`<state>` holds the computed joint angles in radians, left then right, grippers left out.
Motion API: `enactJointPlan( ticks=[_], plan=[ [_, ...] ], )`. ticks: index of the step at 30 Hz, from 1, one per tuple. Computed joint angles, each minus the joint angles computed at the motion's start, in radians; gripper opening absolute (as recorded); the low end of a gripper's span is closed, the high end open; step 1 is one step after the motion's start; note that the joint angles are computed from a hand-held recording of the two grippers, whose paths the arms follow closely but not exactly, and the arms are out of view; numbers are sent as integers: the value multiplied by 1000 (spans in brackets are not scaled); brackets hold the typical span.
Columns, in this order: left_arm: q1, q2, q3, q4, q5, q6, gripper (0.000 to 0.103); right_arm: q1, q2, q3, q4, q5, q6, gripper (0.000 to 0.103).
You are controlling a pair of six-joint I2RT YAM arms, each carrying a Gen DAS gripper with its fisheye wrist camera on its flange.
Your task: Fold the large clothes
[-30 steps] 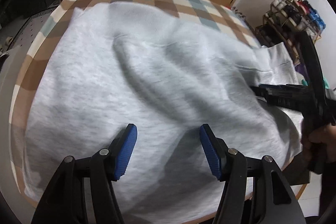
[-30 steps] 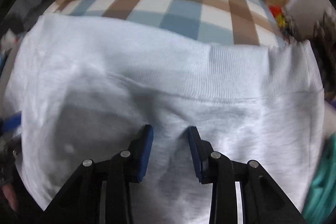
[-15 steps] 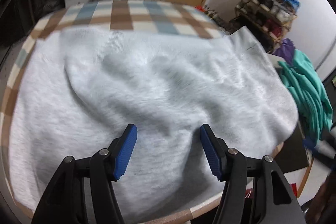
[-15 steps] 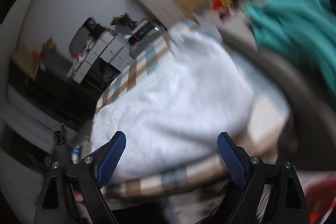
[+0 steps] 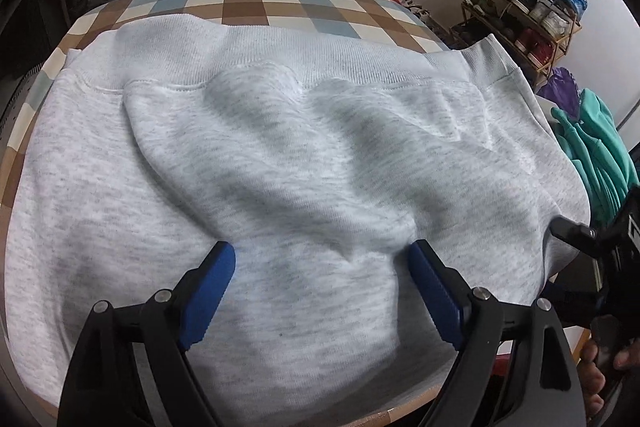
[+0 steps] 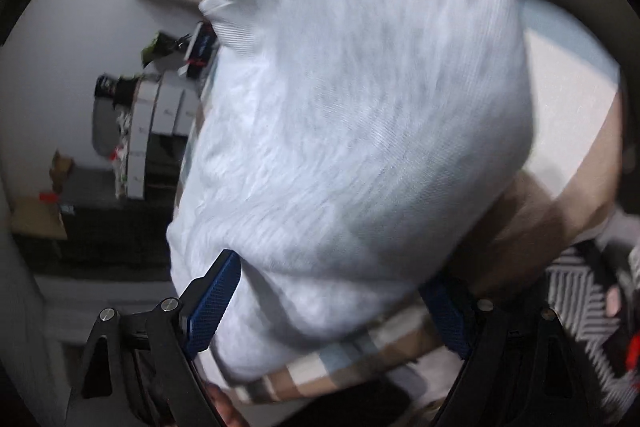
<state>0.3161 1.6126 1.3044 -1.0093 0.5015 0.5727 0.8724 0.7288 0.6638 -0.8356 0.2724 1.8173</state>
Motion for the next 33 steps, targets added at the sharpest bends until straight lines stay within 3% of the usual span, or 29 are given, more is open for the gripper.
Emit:
enactJointPlan(
  ticks=[3,6,7,8,11,13,15,19,24,25,26,29,33],
  plan=[
    [1,5,5,-5,-1,7,86,-83,124,71,1,-58,-104,91],
    [7,16,15,-14,7,8,87,-133,174,78,37,-38,-176,85],
    [9,18,17,-15,8,8,87,-115,188,76,43,8,-198,72],
    [11,20,20,-17,7,7,87,-85,198,83,22,59,-221,51],
    [16,11,23,-24,-2,6,87,-94,121,37,52,83,-255,31],
    [27,-6,15,-31,-5,35,87,-118,76,-6,89,56,-290,32],
    [36,-4,14,-39,-6,60,87,-157,33,-47,124,2,-277,48],
    [58,59,73,-102,23,79,87,-226,-180,-203,215,-34,-158,61],
    [59,56,73,-107,21,102,87,-353,-147,-209,267,-114,-215,62],
    [59,56,74,-107,21,106,87,-345,-128,-194,254,-108,-225,58],
    [58,57,74,-106,21,107,87,-330,-109,-178,236,-90,-235,44],
    [50,53,66,-93,12,102,87,-260,-21,-83,148,-13,-330,25],
    [27,38,45,-65,-7,97,87,-59,144,125,-21,221,-421,19]
  ],
)
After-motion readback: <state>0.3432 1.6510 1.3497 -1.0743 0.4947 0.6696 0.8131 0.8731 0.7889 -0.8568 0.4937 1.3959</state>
